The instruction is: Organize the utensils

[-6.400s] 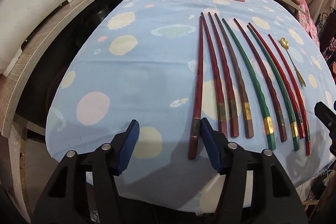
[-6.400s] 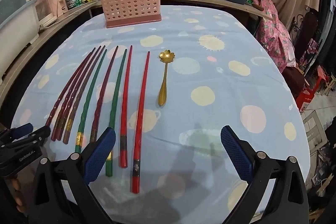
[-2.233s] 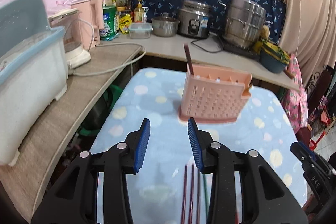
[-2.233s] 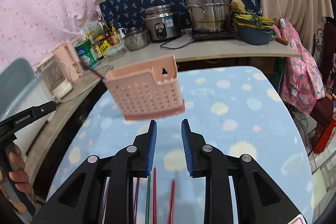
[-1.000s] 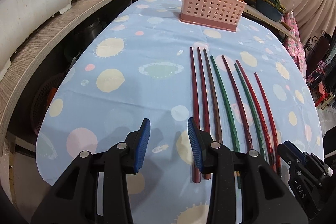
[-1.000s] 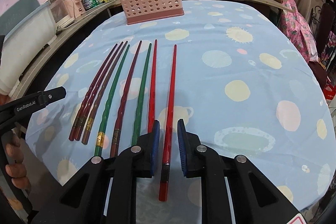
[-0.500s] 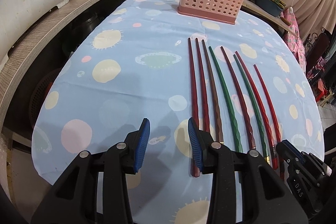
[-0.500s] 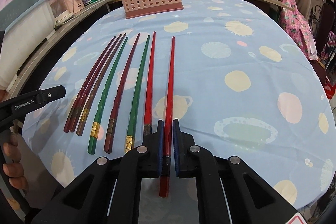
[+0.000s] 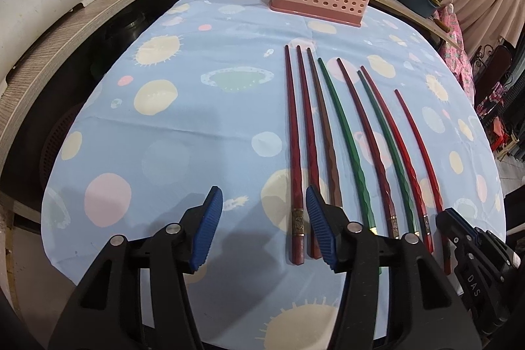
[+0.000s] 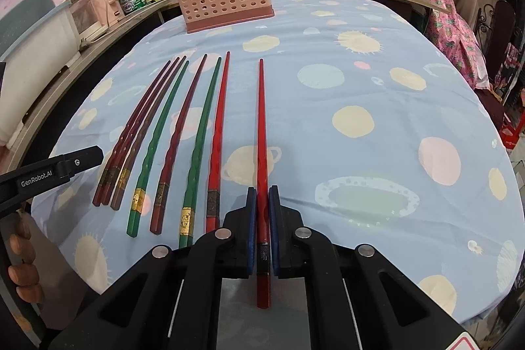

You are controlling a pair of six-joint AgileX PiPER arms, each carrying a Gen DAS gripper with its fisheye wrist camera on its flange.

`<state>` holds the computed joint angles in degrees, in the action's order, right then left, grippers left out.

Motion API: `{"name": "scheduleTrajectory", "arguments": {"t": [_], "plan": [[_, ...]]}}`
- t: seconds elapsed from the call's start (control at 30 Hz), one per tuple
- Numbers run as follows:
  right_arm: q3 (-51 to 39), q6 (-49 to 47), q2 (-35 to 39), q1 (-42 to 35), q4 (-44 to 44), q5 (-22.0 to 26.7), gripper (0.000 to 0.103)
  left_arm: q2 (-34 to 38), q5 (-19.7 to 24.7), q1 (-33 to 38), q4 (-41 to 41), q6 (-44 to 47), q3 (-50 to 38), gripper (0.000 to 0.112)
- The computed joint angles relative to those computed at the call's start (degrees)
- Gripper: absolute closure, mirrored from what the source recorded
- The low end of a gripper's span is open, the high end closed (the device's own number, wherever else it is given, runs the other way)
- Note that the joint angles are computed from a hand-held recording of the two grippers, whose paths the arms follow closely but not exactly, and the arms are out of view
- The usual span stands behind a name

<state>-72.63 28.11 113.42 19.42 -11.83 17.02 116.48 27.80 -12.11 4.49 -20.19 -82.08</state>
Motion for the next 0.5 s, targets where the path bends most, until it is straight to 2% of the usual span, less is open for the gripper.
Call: {"name": "scheduleTrajectory", "arguments": {"t": [0.5], "plan": [[0.2, -0.9, -0.1, -0.1, 0.8, -0.2, 0.096, 0.8, 0.0, -0.8, 0.8, -0.6, 0.5, 0.062]]}}
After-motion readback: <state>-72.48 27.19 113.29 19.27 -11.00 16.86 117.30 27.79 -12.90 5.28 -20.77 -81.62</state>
